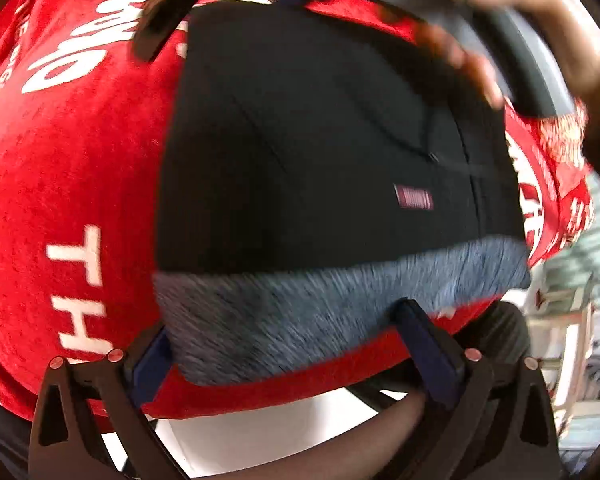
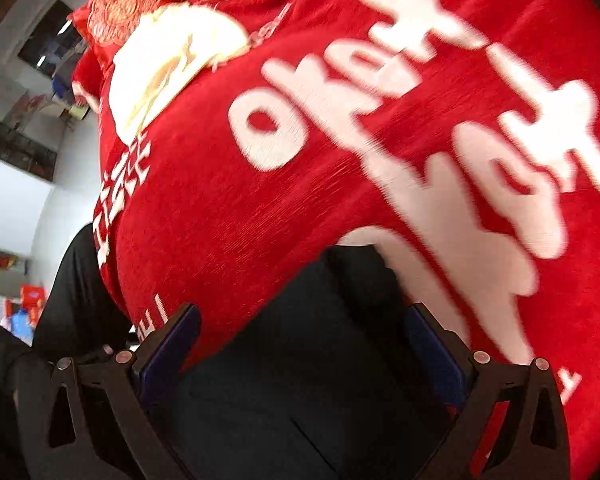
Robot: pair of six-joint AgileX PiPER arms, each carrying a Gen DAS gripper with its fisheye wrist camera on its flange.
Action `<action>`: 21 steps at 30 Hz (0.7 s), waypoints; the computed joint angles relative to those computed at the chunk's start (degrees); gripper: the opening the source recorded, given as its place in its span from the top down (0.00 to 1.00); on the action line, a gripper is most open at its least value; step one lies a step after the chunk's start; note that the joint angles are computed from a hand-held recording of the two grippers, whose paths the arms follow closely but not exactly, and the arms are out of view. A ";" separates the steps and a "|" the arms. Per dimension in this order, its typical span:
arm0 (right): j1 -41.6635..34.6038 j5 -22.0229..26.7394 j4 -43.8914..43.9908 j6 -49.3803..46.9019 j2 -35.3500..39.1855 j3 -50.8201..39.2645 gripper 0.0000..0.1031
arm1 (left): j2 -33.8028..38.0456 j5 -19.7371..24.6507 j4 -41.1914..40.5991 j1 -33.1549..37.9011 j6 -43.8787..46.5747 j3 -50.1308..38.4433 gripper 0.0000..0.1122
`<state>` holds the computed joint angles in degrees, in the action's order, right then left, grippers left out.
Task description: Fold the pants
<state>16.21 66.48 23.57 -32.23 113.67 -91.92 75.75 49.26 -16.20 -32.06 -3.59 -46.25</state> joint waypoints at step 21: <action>-0.69 -26.01 -11.02 12.40 -27.87 28.58 0.00 | -6.14 13.45 -6.86 18.71 17.51 -7.24 0.27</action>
